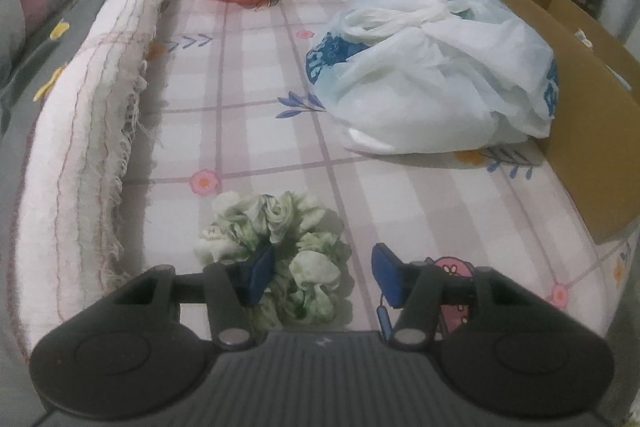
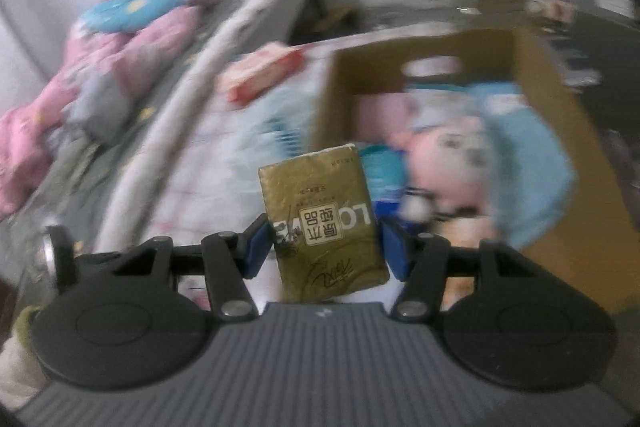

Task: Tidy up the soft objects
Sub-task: 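Carry the gold packet into the box with the right tool while the left tool grasps the scrunchie, then carry the green scrunchie into the cardboard box and open the left tool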

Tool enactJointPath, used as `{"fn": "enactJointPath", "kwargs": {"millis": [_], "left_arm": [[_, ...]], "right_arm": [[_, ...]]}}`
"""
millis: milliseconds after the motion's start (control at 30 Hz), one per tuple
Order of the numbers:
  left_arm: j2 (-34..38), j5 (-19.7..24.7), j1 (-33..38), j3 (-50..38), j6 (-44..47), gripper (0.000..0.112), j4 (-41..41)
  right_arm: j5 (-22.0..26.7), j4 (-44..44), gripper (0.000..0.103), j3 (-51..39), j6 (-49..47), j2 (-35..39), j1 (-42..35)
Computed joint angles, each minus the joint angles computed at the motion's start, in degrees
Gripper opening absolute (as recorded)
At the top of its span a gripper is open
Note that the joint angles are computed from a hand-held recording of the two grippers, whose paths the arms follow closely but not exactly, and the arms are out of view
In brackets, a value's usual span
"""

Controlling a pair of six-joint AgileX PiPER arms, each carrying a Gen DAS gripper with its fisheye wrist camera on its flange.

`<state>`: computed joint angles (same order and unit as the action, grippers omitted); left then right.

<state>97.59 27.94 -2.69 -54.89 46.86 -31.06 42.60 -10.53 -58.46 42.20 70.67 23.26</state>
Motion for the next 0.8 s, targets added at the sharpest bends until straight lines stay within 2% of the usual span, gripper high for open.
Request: {"fn": "enactJointPath", "kwargs": {"millis": [67,233,467,600,667,800], "left_arm": [[0.7,0.2,0.1,-0.7,-1.5,0.04,0.5],[1.3,-0.7,0.1,-1.0,-2.6,0.024,0.3],[1.5,-1.3,0.0,-1.2,-3.5,0.02,0.4],[1.3,-1.8,0.1,-1.1,-4.2,0.019,0.4],[0.8,-2.0,0.3,-0.9,-4.2,0.018,0.1],[-1.5,-1.8,0.9,0.0,-3.4,0.017,-0.9]], "right_arm": [[1.3,-0.1,0.056,2.1,-0.7,-1.1,-3.4],[2.8,-1.2,0.056,5.7,-3.7,0.2,-9.9],[4.4,-8.5,0.057,4.2,-6.8,10.5,-13.6],[8.1,-13.8,0.06,1.4,-5.5,16.0,-12.1],[7.7,-14.9,0.067,1.1,-5.2,16.7,-12.1],[5.9,-15.4,0.071,2.3,-3.9,14.9,-12.6]]}}
